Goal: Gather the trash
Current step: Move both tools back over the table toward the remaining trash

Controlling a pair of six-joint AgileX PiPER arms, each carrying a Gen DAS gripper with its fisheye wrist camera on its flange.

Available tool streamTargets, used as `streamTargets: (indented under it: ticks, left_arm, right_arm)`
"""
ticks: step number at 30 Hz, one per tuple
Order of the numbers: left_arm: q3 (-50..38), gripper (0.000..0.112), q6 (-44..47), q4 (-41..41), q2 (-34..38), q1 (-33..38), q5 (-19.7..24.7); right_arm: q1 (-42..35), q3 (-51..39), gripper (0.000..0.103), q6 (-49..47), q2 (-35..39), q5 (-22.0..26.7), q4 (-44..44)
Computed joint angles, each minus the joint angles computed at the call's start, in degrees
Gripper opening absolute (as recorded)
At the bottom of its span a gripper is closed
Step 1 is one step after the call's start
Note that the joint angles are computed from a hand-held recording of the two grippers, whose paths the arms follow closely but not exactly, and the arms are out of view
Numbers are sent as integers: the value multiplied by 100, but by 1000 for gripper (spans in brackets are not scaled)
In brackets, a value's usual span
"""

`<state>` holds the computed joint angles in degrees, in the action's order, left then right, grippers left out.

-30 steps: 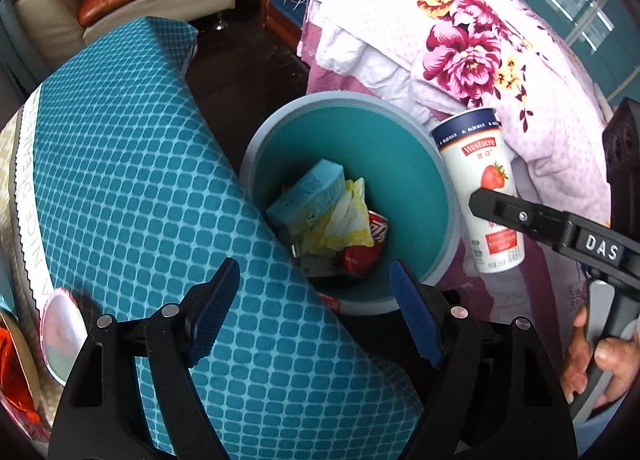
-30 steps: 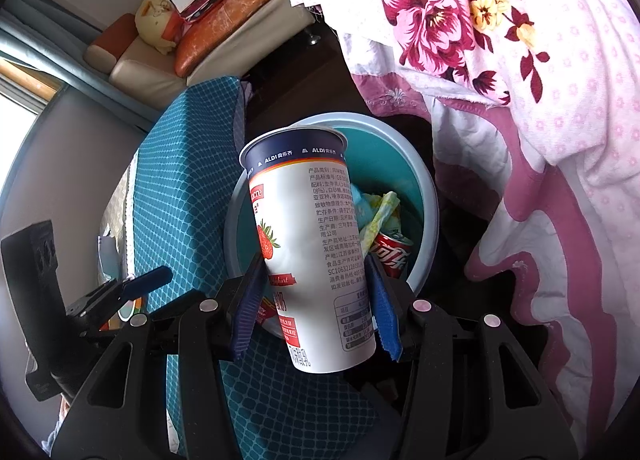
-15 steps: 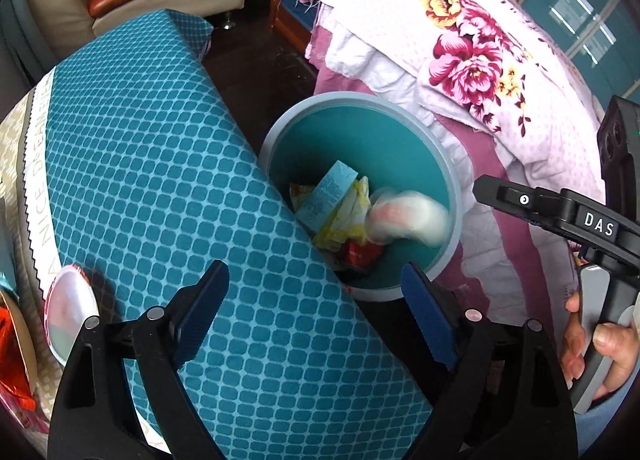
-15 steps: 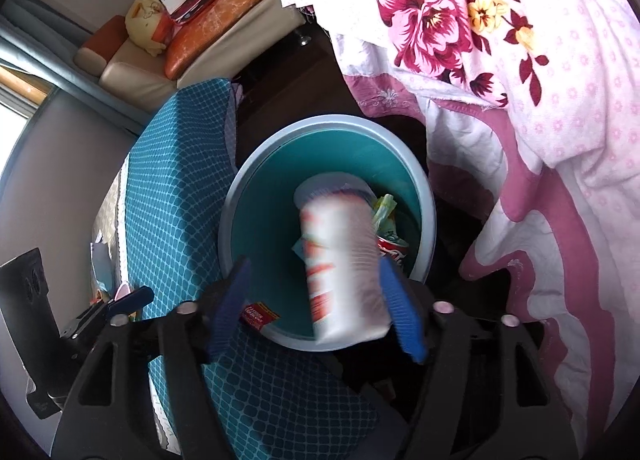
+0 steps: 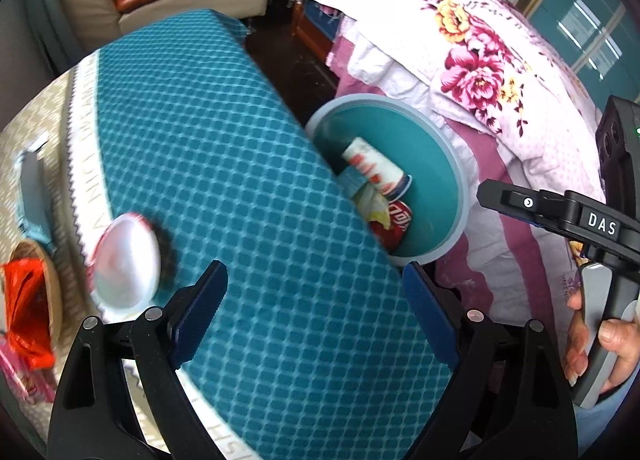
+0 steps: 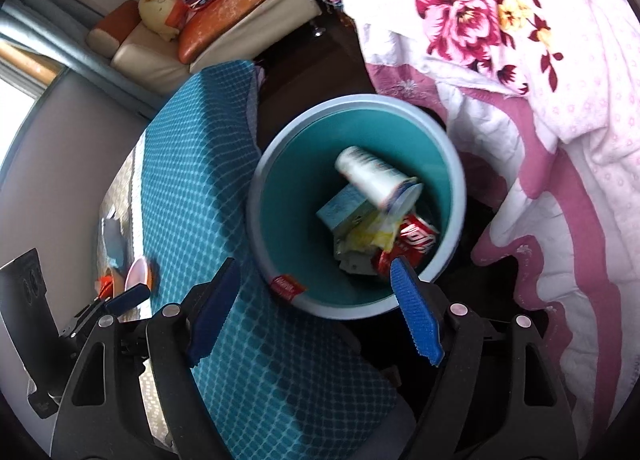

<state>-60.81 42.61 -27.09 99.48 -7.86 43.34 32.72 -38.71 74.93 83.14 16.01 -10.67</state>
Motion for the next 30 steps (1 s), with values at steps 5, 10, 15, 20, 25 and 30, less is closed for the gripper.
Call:
streamTargets:
  ticks: [5, 10, 15, 20, 25, 30]
  left_arm:
    - [155, 89, 382, -145, -259, 553, 118]
    - [259, 89, 825, -305, -459, 1199, 244]
    - [160, 89, 1342, -484, -484, 1958, 472]
    - [-262, 89, 1733, -608, -257, 2812, 804]
    - [-807, 89, 1873, -590, 129, 3456, 963]
    - [-1298, 89, 1837, -521, 553, 3764, 1102]
  right_arm:
    - [504, -476, 74, 604, 175, 377, -527]
    - [866, -1094, 74, 526, 485, 755, -513]
    - [1183, -1867, 74, 225, 893, 1181, -352]
    - [1460, -2812, 76, -120, 1458, 1656, -116]
    - [1587, -3930, 76, -1001, 2179, 2081, 466]
    - [1739, -5051, 76, -1433, 2878, 2625, 721]
